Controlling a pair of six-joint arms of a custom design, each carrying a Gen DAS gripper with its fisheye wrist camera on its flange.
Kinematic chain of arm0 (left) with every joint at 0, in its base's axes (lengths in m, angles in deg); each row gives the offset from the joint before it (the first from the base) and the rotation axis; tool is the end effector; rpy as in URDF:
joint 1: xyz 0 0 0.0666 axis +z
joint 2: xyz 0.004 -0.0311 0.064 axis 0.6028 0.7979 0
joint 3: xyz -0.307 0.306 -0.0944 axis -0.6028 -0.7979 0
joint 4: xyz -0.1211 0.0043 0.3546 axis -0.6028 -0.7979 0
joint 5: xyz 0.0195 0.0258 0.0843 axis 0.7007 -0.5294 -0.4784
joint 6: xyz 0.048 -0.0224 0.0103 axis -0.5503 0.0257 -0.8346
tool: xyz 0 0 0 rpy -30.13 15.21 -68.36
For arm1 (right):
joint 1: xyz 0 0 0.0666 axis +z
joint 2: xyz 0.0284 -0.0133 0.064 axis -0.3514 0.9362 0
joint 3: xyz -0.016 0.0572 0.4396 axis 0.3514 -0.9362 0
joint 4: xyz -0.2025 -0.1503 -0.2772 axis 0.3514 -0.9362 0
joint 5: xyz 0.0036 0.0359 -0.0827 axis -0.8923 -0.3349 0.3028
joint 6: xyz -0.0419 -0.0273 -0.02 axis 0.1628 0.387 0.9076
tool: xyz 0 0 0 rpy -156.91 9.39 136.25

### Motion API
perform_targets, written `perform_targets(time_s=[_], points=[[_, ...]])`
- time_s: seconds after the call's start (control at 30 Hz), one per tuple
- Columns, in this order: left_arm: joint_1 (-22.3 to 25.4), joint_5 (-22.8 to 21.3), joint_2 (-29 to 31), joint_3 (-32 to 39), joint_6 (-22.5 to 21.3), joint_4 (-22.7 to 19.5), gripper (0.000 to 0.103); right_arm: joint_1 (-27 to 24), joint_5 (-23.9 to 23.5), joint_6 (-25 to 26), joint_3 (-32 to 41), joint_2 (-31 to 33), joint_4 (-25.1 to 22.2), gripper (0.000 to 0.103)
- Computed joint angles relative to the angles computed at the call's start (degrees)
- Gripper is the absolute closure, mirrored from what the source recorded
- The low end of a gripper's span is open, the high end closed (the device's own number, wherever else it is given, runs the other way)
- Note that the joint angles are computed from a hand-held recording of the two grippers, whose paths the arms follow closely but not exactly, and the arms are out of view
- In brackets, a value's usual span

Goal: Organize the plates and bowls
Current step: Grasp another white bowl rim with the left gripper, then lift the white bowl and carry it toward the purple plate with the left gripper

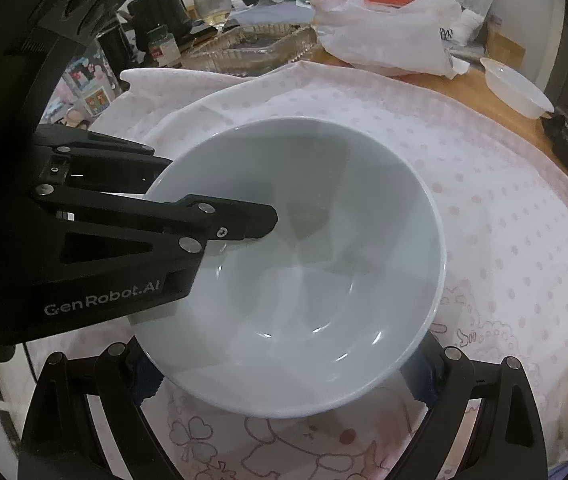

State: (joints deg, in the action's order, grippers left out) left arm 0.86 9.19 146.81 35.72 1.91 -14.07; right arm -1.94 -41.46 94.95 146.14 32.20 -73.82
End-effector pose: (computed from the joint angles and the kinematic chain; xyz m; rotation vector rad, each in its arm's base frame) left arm 0.6035 -0.4357 0.3116 0.0090 2.6728 -0.1862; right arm 0.6142 0.2217 0.2923 -1.1189 2.4361 0.5268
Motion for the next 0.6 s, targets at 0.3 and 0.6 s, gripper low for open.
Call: perform_targets(time_s=[0.3,0.6], points=[[-0.4,-0.5,-0.5,-0.8,0.2,0.5,0.09,0.2,0.6,-1.2,-1.3,-1.0,1.7,0.011],[-1.5,-3.0,-0.5,1.4,-0.5,-1.7,0.09,-0.2,0.3,-1.1,-2.4,-2.3,2.1,0.011]])
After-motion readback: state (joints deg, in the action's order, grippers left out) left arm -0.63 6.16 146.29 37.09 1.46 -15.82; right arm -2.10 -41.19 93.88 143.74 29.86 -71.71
